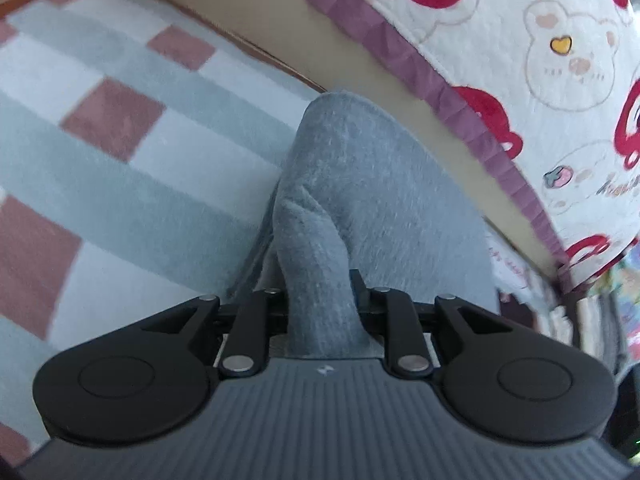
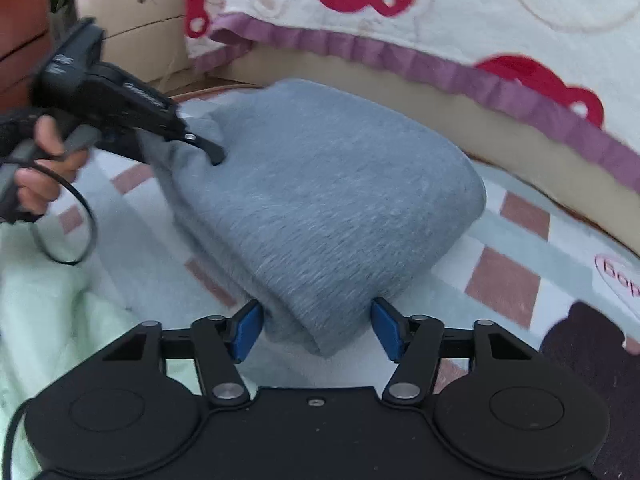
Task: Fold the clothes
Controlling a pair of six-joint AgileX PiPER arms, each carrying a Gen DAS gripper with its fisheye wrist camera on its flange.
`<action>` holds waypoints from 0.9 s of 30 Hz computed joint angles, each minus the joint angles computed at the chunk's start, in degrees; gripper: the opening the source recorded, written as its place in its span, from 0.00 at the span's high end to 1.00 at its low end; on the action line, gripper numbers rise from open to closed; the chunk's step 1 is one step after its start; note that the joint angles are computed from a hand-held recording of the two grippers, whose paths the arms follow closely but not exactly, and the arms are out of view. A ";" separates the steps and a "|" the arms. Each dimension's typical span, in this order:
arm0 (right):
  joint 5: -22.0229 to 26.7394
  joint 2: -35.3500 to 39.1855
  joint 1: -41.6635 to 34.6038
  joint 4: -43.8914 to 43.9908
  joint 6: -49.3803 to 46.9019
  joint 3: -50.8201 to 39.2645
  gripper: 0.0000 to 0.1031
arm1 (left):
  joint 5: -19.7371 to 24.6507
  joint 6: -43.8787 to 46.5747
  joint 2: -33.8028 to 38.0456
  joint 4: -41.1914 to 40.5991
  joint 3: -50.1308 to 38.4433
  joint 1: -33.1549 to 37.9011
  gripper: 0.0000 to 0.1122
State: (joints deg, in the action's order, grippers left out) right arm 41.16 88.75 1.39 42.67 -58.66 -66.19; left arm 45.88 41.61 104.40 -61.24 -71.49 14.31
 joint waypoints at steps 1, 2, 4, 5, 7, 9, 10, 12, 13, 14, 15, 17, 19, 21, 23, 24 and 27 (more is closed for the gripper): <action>2.70 -0.44 -1.72 2.74 -1.97 -0.54 0.42 | -0.22 -0.36 -0.12 0.65 -0.20 -0.11 0.81; 7.55 0.12 -4.54 7.77 -4.89 -2.22 0.48 | 0.81 -0.24 0.37 -0.11 -0.38 0.51 0.81; 12.35 0.47 -7.27 14.45 -7.76 -4.30 0.50 | 2.87 -1.44 0.75 -0.24 -1.16 1.64 0.80; 11.32 0.86 -6.70 14.35 -7.77 -5.56 0.50 | 3.04 -0.86 0.41 -0.58 -1.06 1.87 0.80; 5.74 2.11 -3.09 9.57 -4.17 -7.52 0.50 | 3.39 4.71 -2.00 -3.57 1.49 3.79 0.78; 1.72 4.89 0.49 2.71 0.44 -9.66 0.50 | 2.03 12.58 -5.17 -8.45 3.78 5.36 0.77; -0.09 6.38 2.05 -0.31 2.38 -10.59 0.49 | 1.41 16.67 -6.66 -11.08 4.84 6.17 0.77; -3.06 6.75 3.51 0.11 0.56 -8.33 0.47 | -1.32 25.61 -9.58 -17.32 7.47 7.80 0.76; -4.14 6.39 3.73 1.64 -1.47 -6.79 0.47 | -0.47 27.60 -9.48 -19.17 7.69 8.61 0.76; -5.16 6.03 3.94 3.28 -3.59 -5.27 0.47 | 1.58 27.63 -8.50 -19.50 7.20 9.04 0.76; -5.24 5.41 3.71 4.95 -5.50 -4.14 0.47 | 3.48 27.36 -7.47 -19.32 6.55 9.31 0.76; -4.08 5.24 3.49 5.90 -7.15 -3.77 0.47 | 0.80 23.68 -6.13 -12.22 4.70 5.87 0.76; -4.11 4.93 3.71 5.22 -8.30 -3.28 0.47 | -5.53 20.84 -5.45 -5.39 4.27 1.11 0.76; -4.29 4.42 3.72 4.98 -9.74 -2.50 0.47 | -11.85 19.01 -4.54 1.17 3.73 -2.99 0.77; -3.94 3.89 3.47 7.20 -11.97 -0.88 0.47 | -16.54 17.01 -3.52 6.97 2.63 -5.38 0.76; -4.28 3.30 3.78 7.45 -13.36 0.28 0.46 | -15.99 15.49 -2.71 6.70 1.54 -4.67 0.76; -4.86 1.57 4.95 6.50 -16.61 3.00 0.36 | -14.98 15.97 -2.99 3.99 0.94 -3.15 0.76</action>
State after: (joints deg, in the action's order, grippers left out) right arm 36.30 90.31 6.35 49.17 -75.28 -63.19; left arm 30.90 57.58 101.41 -57.24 -70.55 11.16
